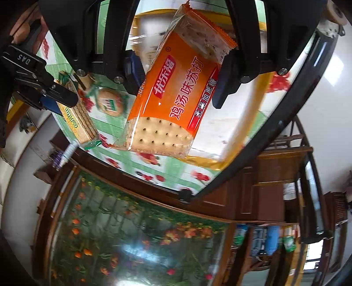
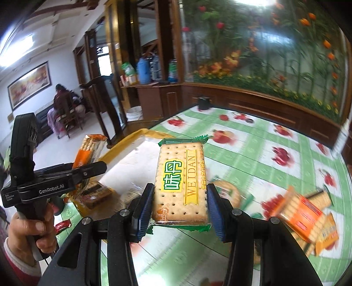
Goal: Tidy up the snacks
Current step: 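Carry both packs over the tray and open both tools to drop them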
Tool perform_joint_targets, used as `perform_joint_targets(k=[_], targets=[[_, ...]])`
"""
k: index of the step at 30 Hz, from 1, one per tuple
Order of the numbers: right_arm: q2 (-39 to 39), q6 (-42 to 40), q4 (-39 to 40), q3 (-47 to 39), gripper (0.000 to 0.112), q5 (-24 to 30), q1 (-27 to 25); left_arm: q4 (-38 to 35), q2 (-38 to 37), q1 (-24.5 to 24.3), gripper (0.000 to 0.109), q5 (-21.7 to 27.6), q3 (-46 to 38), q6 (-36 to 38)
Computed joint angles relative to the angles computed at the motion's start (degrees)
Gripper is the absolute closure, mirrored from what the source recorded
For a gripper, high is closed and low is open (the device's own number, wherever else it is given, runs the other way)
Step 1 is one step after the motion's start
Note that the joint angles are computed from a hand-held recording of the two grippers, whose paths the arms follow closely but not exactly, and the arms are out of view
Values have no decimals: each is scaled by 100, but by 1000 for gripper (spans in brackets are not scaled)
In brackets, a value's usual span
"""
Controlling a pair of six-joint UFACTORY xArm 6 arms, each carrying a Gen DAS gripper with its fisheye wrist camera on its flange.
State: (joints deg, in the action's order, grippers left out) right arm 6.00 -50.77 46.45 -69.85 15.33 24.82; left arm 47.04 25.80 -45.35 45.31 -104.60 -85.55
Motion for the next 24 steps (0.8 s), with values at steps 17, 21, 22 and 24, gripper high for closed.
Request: perform_joint_targets(k=[17, 21, 22, 24], targets=[[2183, 1007, -167, -2529, 64, 1433, 295, -255, 444, 74, 52, 1485, -637, 475], [2569, 1312, -362, -2992, 64, 1590, 277, -305, 574, 74, 52, 1818, -833, 686], [2622, 1354, -407, -3057, 64, 1610, 278, -320, 589, 75, 52, 1841, -852, 713], [2724, 1464, -517, -3193, 64, 1639, 295, -322, 589, 85, 53, 1850, -846, 716]])
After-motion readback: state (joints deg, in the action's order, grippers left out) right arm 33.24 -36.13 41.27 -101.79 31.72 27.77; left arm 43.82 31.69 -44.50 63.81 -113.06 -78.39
